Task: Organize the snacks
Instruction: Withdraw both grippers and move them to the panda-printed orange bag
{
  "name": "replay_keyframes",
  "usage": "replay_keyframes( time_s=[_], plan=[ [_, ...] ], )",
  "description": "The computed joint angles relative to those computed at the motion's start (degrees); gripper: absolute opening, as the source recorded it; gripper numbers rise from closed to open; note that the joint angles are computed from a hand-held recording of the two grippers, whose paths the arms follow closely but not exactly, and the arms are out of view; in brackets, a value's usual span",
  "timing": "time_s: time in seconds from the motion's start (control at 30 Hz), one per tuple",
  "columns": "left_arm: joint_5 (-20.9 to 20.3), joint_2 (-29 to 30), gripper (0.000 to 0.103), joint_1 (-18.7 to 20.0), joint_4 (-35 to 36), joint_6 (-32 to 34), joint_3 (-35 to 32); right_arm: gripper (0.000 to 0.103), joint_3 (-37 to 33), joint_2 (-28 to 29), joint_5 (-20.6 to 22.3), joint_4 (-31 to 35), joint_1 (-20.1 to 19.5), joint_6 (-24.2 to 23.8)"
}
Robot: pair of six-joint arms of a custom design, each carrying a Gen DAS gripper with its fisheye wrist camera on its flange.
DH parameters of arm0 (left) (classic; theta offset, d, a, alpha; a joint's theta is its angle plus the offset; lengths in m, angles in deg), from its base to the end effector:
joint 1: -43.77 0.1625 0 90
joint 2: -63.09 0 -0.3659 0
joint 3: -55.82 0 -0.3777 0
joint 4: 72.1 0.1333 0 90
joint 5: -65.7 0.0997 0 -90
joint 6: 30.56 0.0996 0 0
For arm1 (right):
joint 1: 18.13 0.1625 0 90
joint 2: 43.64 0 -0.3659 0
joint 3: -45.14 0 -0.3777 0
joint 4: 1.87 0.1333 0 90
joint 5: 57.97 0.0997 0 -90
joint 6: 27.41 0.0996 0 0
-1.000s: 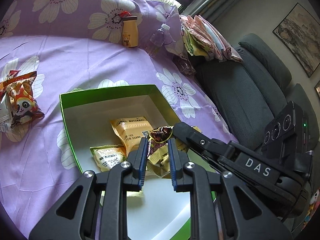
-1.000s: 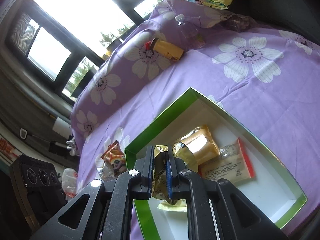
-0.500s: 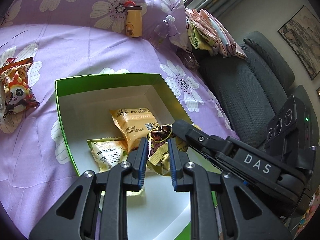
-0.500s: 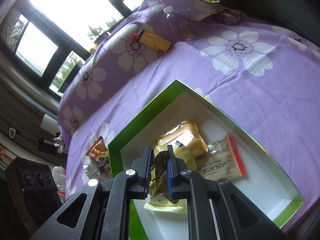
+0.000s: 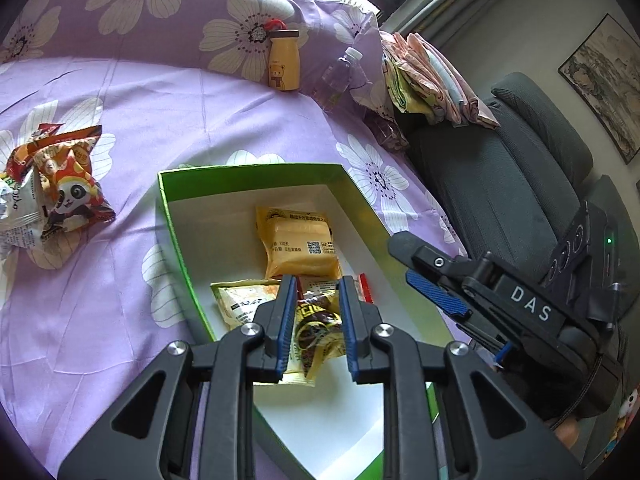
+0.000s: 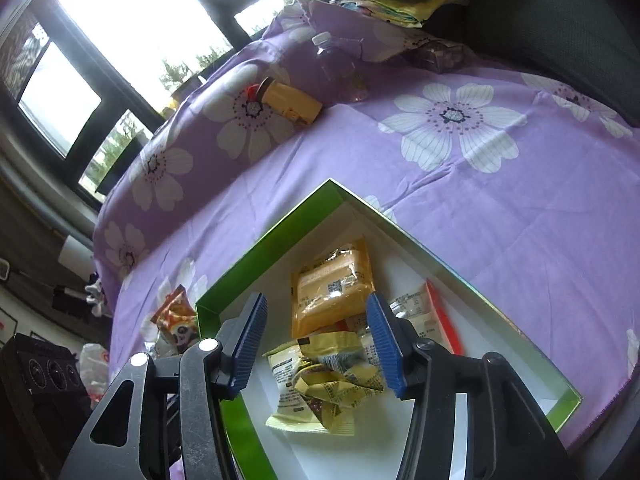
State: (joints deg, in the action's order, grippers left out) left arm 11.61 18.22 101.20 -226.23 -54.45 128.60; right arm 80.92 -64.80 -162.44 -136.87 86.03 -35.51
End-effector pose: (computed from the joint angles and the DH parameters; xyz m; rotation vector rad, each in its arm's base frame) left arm -0.2267 -0.7110 0.2377 -0.0793 2.6583 -1.1674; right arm 0.3110 -0.7894 0.1665 0.4486 -2.7833 0.7828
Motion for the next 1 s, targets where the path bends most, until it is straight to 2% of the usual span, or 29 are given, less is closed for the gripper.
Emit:
replay_keyframes(
  time_s=[0.2, 0.3, 0.4, 0.47, 0.53, 0.73, 0.83, 0.93, 1.0],
  plan=[
    [5.51, -5.14, 0.03, -1.39, -3.2, 0.91, 6.73, 0.06, 0.98, -0.04, -1.95, -2.4, 1.16, -1.0],
    [8.64, -8.28, 0.04, -1.92, -3.91, 0.98, 10.21, 0.064, 1.64, 0.04, -3.21, -3.76, 1.9, -2.09],
    [12.41, -11.53, 0.056, -2.42, -4.03, 0.61, 13.47, 0.07, 2.62, 0.03, -4.65, -5.61, 2.7, -3.33],
    [15.04, -13.76, 0.076, -2.64, -4.26, -0.04, 15.77, 0.073, 2.98, 0.27, -5.76, -6.76, 3.28, -4.28],
    [17.33, -16.16, 0.085, -2.7, -3.8, -0.52, 18.07, 0.074, 2.93, 0.76, -6.61, -7.33, 3.79, -5.31],
    [23.78, -22.31, 0.092, -1.56, -5.04, -1.63, 25.5, 0.076, 2.31, 2.71, -8.33, -7.41, 5.55, -8.82],
    [22.91, -24.06, 0.092, 1.25, -6.82, -2.74, 27.74, 0.077, 1.4, 4.24, -9.67, -6.7, 6.47, -10.67],
    [22.92, -26.1, 0.09, 3.97, 1.95, -11.51, 27.37, 0.077, 0.69, 5.88, -10.65, -6.36, 7.34, -12.61],
    [23.68, -26.74, 0.09, 4.67, 0.95, -12.06, 28.0, 0.077, 0.58, 6.61, -10.37, -6.34, 7.88, -13.14]
  ],
)
